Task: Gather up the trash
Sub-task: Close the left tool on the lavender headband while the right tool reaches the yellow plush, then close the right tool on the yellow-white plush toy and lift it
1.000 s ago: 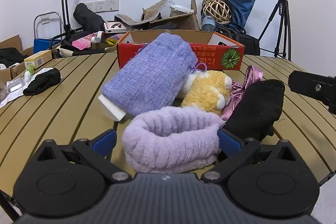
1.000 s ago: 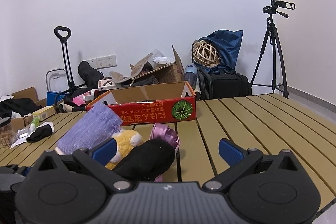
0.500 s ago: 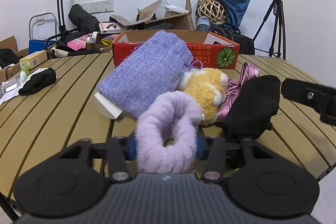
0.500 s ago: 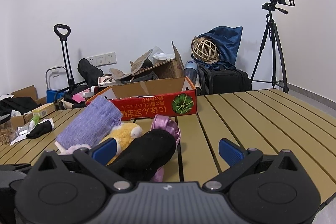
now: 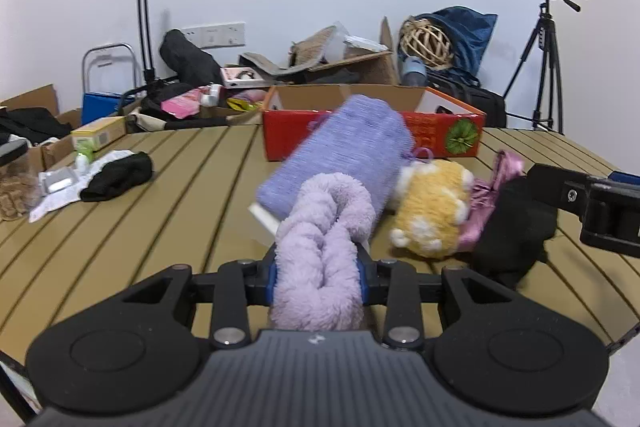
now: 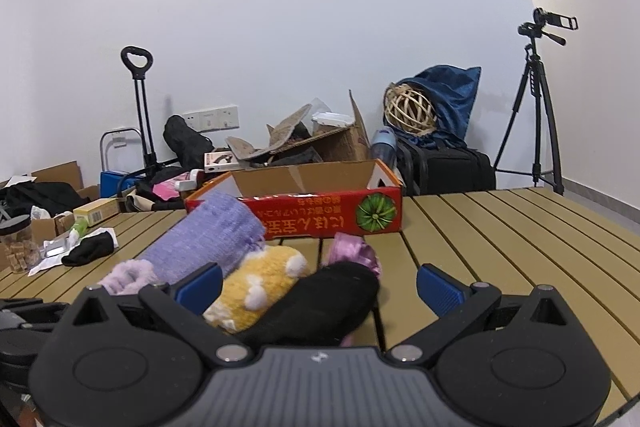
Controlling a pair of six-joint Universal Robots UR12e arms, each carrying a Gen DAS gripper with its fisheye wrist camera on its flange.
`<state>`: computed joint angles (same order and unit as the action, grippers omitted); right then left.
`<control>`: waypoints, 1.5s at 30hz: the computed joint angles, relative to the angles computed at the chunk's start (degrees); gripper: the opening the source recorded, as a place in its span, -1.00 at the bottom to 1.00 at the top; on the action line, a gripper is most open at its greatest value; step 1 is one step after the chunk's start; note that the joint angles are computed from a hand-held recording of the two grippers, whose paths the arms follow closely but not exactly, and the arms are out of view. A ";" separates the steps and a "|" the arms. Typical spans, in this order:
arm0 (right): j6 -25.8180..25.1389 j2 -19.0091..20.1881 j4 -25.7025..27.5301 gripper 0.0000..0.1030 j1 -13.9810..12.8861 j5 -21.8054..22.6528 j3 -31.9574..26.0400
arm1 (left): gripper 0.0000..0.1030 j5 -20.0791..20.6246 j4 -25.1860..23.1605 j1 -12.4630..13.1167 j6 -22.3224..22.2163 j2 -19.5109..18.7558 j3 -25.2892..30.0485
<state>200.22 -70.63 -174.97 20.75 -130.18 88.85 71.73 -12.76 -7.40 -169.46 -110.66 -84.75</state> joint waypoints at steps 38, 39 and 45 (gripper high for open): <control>-3.03 9.05 19.73 0.44 -0.80 2.35 -14.57 | -0.32 5.51 -2.03 2.42 -5.22 -1.65 3.35; -2.34 9.24 20.69 0.41 -0.84 2.02 -14.93 | -0.32 5.52 -2.01 2.41 -5.20 -1.66 3.34; -0.44 9.65 23.17 0.32 -1.14 1.20 -15.63 | -0.32 5.12 -2.22 2.49 -5.24 -1.58 3.25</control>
<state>199.77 -60.98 -151.80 19.61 -128.98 73.23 76.86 -14.98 -4.92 -174.70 -112.24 -81.49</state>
